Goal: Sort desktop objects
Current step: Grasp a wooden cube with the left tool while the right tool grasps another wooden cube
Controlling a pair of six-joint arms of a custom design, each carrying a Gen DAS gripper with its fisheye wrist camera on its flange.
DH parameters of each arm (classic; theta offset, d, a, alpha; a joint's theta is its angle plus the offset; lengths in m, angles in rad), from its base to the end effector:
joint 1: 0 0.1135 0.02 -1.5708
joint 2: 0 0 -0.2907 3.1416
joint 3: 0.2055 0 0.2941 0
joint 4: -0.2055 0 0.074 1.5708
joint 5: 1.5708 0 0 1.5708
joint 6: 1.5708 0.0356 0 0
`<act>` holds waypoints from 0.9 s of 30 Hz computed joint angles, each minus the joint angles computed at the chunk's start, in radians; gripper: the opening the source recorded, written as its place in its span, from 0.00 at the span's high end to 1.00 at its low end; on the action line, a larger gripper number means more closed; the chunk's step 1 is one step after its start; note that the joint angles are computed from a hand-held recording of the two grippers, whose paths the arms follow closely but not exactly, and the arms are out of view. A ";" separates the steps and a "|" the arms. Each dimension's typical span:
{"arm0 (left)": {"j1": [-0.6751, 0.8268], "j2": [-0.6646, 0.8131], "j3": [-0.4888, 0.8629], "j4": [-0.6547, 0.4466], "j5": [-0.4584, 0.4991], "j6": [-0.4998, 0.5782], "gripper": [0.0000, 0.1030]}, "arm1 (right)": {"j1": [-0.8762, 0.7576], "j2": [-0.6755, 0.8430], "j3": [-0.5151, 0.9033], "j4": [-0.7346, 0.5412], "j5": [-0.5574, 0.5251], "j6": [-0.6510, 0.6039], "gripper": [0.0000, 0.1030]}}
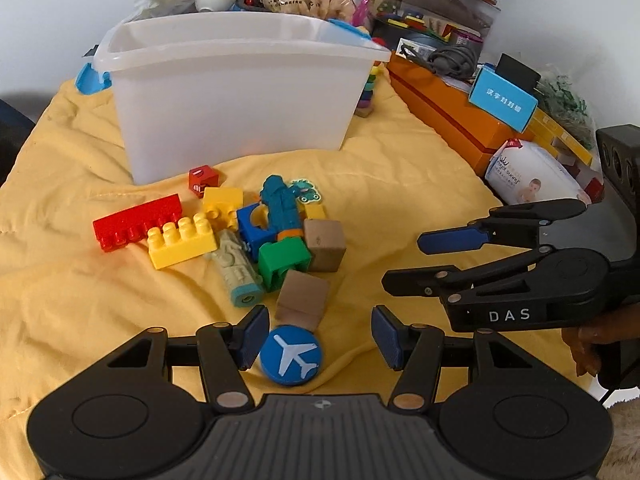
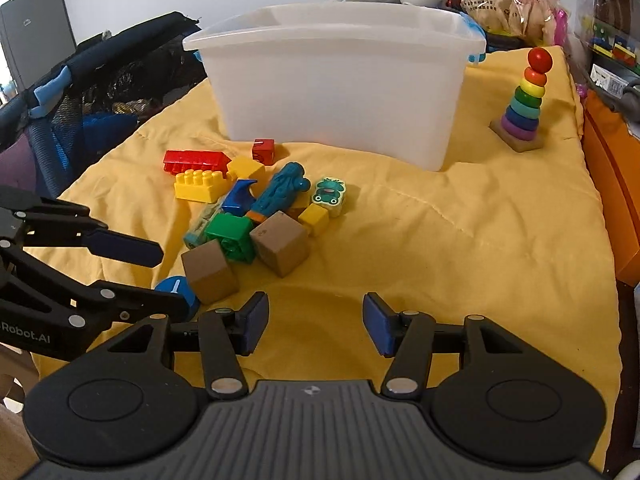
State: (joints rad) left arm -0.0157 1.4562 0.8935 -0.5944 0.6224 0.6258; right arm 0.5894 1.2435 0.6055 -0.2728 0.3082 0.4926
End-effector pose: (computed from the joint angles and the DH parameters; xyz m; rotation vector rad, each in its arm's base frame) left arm 0.3033 -0.0255 0.2052 0.9493 2.3216 -0.6101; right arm 0.2219 0.1354 0.1802 0.0116 2.4257 0.1048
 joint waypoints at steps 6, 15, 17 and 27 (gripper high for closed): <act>-0.025 -0.013 -0.009 0.017 -0.015 -0.031 0.41 | -0.010 -0.019 -0.010 -0.007 0.009 -0.004 0.40; -0.066 -0.025 -0.015 0.060 -0.044 -0.088 0.41 | -0.060 -0.046 -0.032 0.020 -0.018 -0.059 0.40; -0.081 -0.019 -0.008 0.066 -0.049 -0.102 0.41 | -0.074 -0.051 -0.037 0.026 -0.027 -0.074 0.40; -0.220 0.073 0.068 0.154 -0.153 -0.203 0.45 | -0.157 -0.071 -0.061 0.051 -0.059 -0.165 0.44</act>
State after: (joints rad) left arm -0.2355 1.5290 0.9620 -0.4404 0.4691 0.4224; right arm 0.4319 1.1725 0.5445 -0.2220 0.2489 0.3277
